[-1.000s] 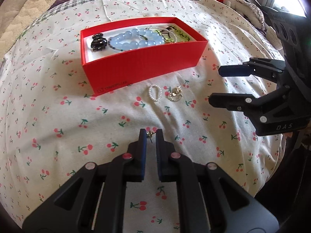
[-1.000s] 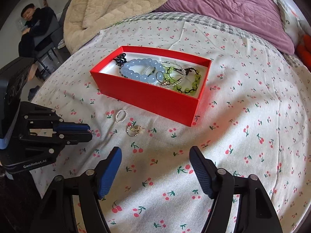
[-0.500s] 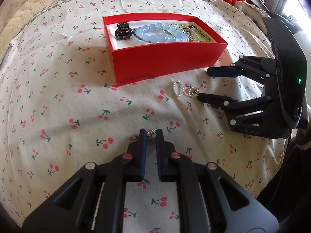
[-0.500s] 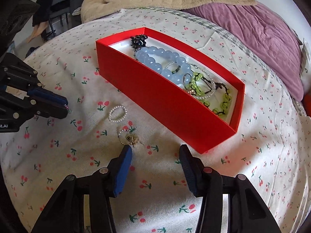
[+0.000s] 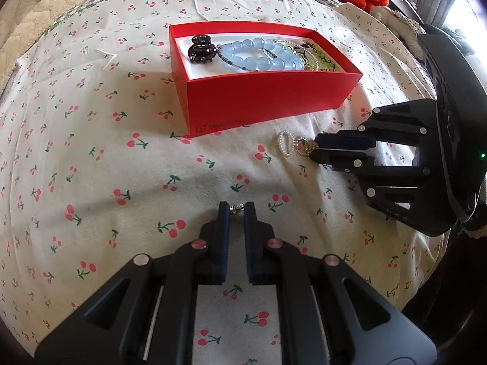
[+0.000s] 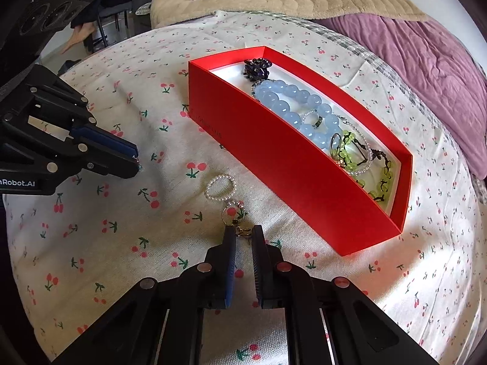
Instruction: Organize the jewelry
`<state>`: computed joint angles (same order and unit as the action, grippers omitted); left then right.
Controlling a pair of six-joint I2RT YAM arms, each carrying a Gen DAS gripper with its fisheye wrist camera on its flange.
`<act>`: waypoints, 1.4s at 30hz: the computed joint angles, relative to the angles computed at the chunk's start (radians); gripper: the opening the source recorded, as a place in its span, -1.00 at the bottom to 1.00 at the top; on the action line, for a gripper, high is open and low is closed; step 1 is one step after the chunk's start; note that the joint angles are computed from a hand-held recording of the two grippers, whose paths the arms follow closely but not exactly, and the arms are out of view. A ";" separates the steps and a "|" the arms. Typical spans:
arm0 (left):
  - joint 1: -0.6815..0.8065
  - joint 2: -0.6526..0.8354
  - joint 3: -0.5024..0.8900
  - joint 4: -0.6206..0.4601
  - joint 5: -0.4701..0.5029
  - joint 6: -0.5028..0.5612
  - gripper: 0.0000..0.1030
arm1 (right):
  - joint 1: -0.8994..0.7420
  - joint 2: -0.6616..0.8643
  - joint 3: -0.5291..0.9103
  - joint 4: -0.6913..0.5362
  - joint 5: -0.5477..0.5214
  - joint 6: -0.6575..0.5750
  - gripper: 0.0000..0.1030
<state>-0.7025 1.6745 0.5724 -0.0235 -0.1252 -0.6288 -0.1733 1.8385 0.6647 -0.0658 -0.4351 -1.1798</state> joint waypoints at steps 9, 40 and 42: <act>-0.002 -0.047 -0.026 -0.002 -0.007 -0.008 -0.80 | -0.061 -0.067 -0.010 -0.118 -0.014 -0.039 -0.80; 0.174 -0.155 0.096 -0.035 0.105 0.005 -0.80 | -0.108 -0.127 0.281 -0.443 -0.137 0.288 -0.80; 0.202 -0.138 0.107 -0.023 0.139 0.002 -0.80 | -0.103 -0.105 0.311 -0.457 -0.131 0.325 -0.80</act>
<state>-0.5001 1.5363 0.6790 -0.0464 0.0143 -0.6266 -0.2763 1.7333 0.9757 -0.5231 -0.5660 -0.8549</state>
